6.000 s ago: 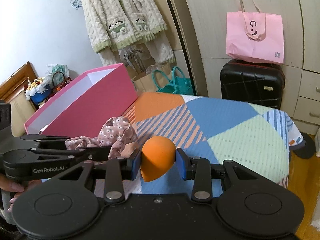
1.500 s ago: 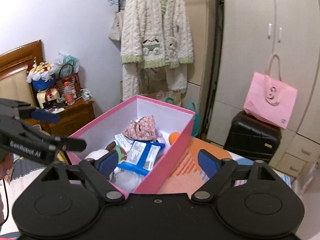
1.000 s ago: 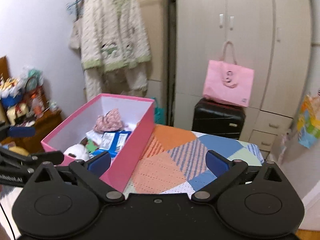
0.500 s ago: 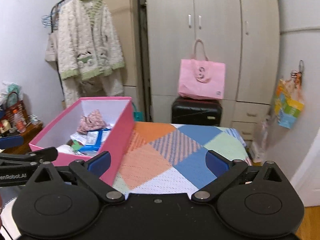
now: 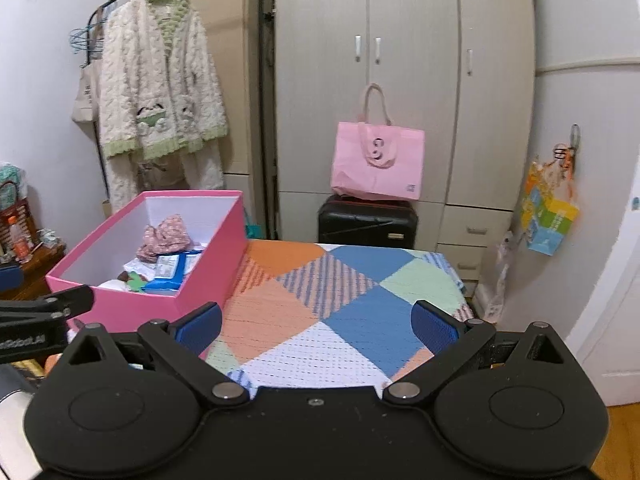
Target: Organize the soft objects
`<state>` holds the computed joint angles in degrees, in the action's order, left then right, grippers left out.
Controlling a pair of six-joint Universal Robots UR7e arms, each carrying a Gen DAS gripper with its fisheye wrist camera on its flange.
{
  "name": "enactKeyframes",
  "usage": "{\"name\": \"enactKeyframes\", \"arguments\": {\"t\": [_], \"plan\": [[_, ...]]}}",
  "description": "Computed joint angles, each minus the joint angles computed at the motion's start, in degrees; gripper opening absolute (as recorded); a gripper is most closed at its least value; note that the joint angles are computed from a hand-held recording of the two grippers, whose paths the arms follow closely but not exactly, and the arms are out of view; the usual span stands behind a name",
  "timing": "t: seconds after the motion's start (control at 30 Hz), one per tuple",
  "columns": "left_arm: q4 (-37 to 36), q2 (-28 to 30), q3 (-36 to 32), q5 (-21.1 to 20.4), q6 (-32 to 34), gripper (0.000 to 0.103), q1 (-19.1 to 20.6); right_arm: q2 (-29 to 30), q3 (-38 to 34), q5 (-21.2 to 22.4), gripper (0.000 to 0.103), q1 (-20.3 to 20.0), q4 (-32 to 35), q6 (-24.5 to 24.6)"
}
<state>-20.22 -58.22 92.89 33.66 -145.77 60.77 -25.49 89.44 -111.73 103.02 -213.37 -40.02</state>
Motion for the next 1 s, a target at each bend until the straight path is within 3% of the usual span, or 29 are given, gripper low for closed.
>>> {"name": "enactKeyframes", "arguments": {"t": [0.27, 0.63, 1.0], "plan": [[-3.41, 0.05, 1.17, -1.94, 1.80, 0.100, -0.53, 0.09, 0.40, -1.08, 0.102, -0.23, -1.88, 0.95], [-1.30, 0.56, 0.61, -2.34, -0.24, 0.100, -0.81, 0.37, 1.26, -1.46, 0.102, -0.23, -5.04, -0.28], [-3.80, 1.33, 0.72, -4.27, 2.00, 0.102, -1.02, 0.15, 1.80, -1.27, 0.102, -0.57, -5.04, -1.31]]}}
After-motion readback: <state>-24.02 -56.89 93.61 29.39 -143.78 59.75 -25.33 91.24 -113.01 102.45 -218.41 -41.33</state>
